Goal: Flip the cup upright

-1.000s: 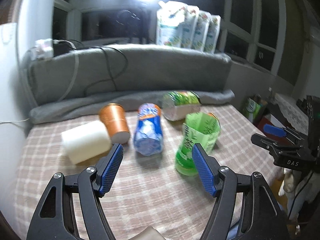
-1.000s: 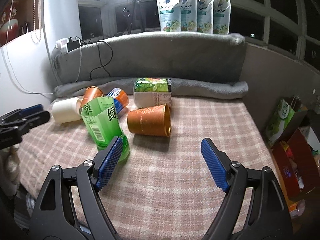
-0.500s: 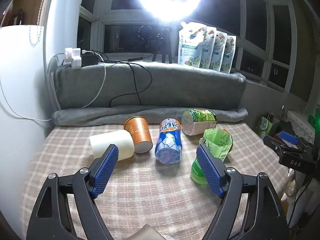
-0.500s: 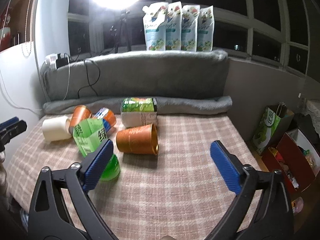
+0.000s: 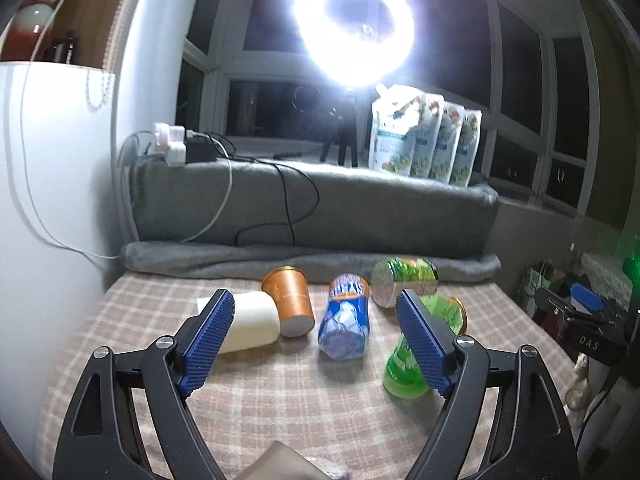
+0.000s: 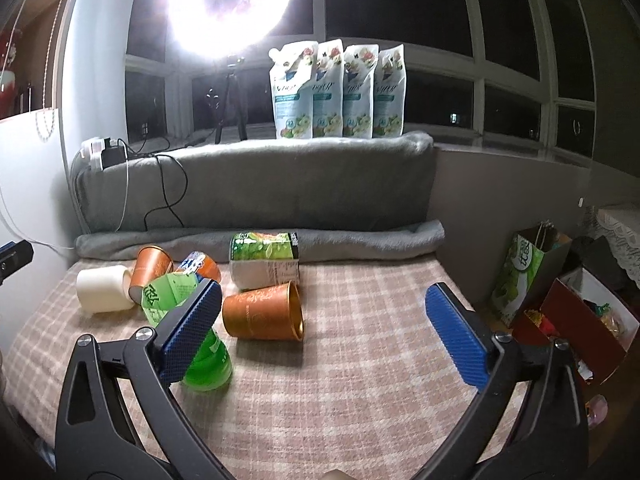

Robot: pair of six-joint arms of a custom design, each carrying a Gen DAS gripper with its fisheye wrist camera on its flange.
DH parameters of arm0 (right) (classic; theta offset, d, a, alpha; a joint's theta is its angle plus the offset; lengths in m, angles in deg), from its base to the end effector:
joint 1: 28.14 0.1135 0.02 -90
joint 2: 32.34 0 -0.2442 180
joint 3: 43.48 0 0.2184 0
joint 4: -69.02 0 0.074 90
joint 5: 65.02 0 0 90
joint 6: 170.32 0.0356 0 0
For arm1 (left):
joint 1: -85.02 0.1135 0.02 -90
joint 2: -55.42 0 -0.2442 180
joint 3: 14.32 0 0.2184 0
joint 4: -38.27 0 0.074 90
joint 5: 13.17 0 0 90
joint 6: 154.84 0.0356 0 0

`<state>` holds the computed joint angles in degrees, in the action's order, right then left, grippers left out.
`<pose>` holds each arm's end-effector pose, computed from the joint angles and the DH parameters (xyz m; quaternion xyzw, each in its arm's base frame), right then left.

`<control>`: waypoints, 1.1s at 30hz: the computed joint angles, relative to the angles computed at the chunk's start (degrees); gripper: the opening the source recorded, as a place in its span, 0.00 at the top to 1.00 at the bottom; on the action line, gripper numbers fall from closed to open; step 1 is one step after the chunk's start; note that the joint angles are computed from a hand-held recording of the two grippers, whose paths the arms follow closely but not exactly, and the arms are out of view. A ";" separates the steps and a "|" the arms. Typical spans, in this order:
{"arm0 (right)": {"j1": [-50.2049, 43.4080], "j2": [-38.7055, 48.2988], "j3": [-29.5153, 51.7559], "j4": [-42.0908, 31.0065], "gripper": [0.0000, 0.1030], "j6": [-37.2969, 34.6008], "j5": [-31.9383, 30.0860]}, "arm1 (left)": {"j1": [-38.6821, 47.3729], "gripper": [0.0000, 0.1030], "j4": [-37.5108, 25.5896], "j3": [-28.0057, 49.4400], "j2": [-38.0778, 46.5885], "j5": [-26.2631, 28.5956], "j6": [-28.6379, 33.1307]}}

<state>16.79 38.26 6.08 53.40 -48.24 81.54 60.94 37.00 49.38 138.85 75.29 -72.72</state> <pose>0.1752 0.1328 0.2095 0.1233 0.8058 -0.0852 0.5729 0.2742 -0.1215 0.2431 0.1086 0.8169 -0.1453 0.5475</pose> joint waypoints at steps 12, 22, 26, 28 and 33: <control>0.90 -0.52 0.03 0.61 0.00 -0.46 2.37 | -1.06 0.19 1.82 -1.15 -1.18 -2.95 0.44; 0.81 -0.65 0.04 0.67 0.00 -0.66 2.35 | -1.08 0.19 2.15 -1.73 -1.98 -3.03 0.37; 0.80 -0.63 0.02 0.73 0.00 -0.54 2.44 | -1.22 0.19 2.22 -1.78 -2.05 -3.30 0.51; 0.84 -0.52 -0.03 0.81 0.00 -0.48 2.56 | -1.34 0.19 2.11 -1.78 -2.15 -3.49 0.64; 0.71 -0.45 -0.10 0.99 0.00 -0.49 2.56 | -1.46 0.19 2.07 -1.83 -2.28 -3.74 0.59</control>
